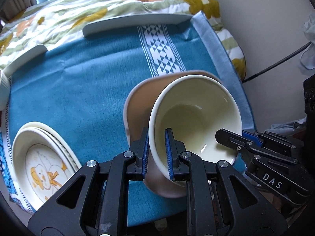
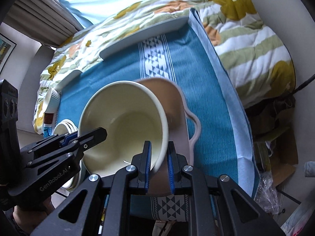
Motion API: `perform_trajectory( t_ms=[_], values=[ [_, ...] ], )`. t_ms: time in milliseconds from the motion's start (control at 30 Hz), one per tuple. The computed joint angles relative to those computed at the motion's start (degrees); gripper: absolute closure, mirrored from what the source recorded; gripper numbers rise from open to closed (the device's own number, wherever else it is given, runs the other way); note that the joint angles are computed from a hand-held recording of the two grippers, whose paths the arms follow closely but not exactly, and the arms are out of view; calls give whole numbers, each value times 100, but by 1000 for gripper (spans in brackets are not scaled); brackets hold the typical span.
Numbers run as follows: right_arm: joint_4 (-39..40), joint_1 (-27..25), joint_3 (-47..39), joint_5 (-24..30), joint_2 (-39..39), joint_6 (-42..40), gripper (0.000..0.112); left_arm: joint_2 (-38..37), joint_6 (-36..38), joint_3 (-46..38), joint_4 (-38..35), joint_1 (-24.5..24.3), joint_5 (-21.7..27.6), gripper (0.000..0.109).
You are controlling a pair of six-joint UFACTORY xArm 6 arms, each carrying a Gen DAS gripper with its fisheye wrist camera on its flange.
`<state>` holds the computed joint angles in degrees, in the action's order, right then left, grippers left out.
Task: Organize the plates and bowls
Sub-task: 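Carry the cream bowl with both grippers and lower it into the pinkish-beige bowl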
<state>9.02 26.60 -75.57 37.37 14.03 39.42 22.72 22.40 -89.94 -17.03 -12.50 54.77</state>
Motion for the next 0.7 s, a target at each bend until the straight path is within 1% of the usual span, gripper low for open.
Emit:
perform_trajectory(
  t_ms=[200, 333, 500, 700],
  values=[
    [163, -15, 40, -28, 62, -76, 98, 189, -49, -118, 208, -67, -60, 95],
    [131, -24, -60, 126, 135, -43, 98, 253, -67, -199, 248, -64, 0, 95],
    [-5, -10, -230, 338, 236, -20, 98, 295, -96, -219, 350, -98, -48, 95],
    [70, -9, -236, 364, 253, -46, 98, 290, -61, -214, 355, -90, -55, 95]
  ],
)
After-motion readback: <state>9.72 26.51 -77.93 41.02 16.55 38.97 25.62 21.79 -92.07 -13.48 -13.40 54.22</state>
